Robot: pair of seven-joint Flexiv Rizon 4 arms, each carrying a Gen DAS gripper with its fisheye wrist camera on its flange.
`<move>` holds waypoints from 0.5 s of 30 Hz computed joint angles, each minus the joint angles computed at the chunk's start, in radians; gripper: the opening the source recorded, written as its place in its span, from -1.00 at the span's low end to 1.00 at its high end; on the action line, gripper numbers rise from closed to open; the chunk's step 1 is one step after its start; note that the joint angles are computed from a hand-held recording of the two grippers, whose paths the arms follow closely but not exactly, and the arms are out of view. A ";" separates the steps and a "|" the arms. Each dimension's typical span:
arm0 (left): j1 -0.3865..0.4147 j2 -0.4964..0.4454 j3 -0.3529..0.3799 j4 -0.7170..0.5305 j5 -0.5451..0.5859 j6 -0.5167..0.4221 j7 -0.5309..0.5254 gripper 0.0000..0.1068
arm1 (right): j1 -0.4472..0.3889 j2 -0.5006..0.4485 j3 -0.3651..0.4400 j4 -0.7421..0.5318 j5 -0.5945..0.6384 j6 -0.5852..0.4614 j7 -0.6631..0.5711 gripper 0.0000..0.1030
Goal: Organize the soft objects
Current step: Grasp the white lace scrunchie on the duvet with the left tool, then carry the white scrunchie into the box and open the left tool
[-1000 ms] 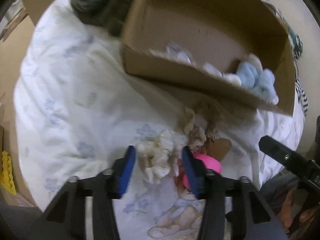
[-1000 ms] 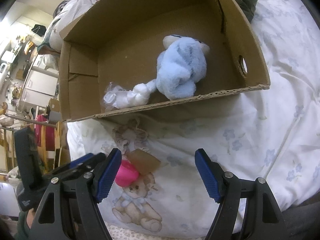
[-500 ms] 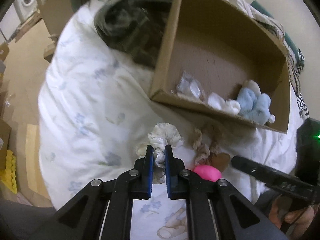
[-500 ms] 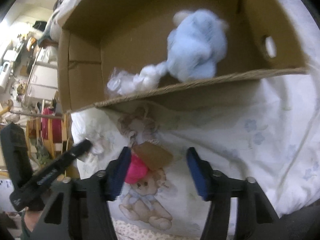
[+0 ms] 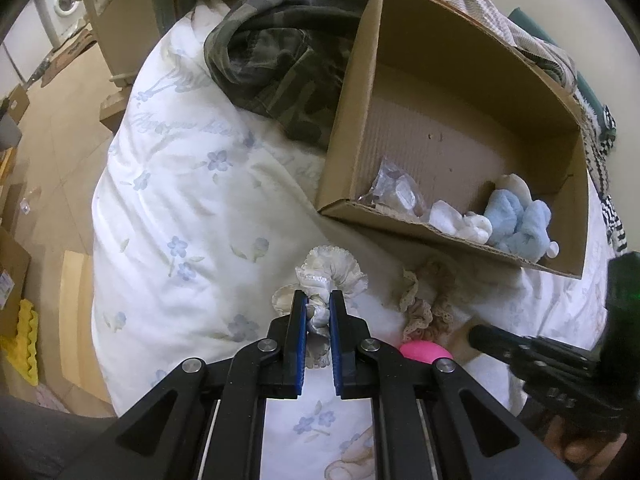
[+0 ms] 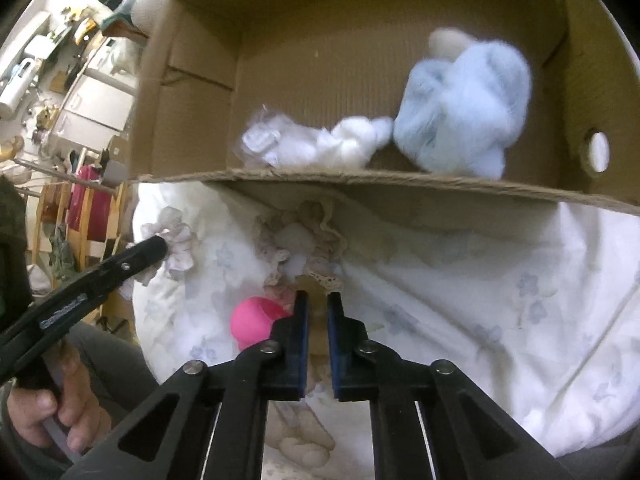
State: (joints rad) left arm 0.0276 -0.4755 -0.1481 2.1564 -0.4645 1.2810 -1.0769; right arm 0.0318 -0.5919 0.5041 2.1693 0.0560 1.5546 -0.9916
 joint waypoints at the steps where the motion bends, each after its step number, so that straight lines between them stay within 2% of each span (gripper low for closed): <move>1: 0.003 0.004 -0.005 0.005 -0.005 0.003 0.002 -0.82 | -0.009 0.010 0.008 0.014 0.010 0.021 -0.001 -0.80; 5: 0.005 0.022 -0.016 0.025 -0.012 0.028 0.021 -0.82 | -0.003 0.050 0.001 0.062 0.011 0.095 0.021 -0.80; 9: 0.003 0.028 -0.018 0.026 -0.021 0.016 0.022 -0.82 | 0.036 0.064 -0.044 0.078 -0.032 0.108 0.056 -0.80; 13: -0.017 0.032 0.001 0.029 0.007 0.047 0.012 -0.82 | 0.053 0.078 -0.070 0.086 -0.064 0.124 0.081 -0.80; 15: -0.006 0.046 -0.016 0.046 -0.002 0.082 0.023 -0.82 | 0.069 0.088 -0.085 0.095 -0.077 0.152 0.095 -0.80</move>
